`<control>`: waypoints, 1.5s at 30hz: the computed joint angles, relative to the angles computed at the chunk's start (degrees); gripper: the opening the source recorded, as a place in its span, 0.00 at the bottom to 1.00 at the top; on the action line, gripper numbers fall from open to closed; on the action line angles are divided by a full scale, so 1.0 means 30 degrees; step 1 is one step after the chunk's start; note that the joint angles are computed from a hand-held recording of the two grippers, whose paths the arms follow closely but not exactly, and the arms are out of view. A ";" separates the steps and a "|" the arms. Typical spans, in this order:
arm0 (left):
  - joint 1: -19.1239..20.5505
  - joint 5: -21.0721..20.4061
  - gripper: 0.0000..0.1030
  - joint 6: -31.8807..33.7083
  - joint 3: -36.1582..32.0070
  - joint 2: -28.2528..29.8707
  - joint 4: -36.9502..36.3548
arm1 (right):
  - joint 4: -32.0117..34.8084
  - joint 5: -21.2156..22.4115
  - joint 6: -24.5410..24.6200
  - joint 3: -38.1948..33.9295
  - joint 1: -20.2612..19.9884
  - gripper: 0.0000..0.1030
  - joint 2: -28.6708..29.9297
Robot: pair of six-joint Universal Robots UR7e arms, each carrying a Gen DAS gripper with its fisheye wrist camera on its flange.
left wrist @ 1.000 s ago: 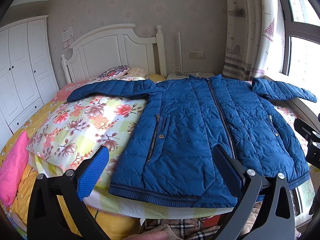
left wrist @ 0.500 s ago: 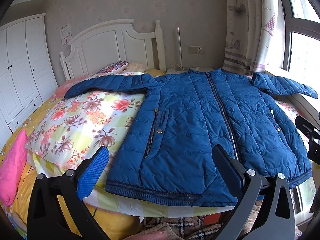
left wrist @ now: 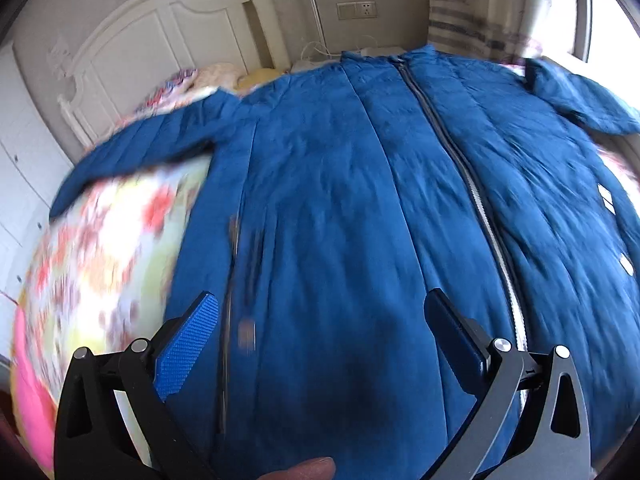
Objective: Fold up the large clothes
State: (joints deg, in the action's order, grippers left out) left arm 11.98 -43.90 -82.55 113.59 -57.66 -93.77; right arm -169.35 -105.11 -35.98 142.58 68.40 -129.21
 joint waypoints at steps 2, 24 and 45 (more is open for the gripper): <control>0.1299 0.1214 0.96 0.1216 -0.0781 0.0696 -0.0400 | -0.1135 0.0111 0.0323 -0.1193 -0.0589 0.98 0.2081; 0.5768 0.1978 0.96 0.8998 0.0139 0.1175 -1.1831 | -0.5349 -0.0442 0.4622 -0.9818 0.1168 0.11 1.2317; 0.5390 0.2345 0.96 0.8000 0.1421 0.0432 -1.3507 | 0.0697 -0.2641 -0.1067 -0.6645 0.7750 0.59 1.5491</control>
State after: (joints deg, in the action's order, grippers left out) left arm 28.15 -36.87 -58.55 117.85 -56.36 -134.29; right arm -167.25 -113.03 -39.18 122.64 91.65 -82.73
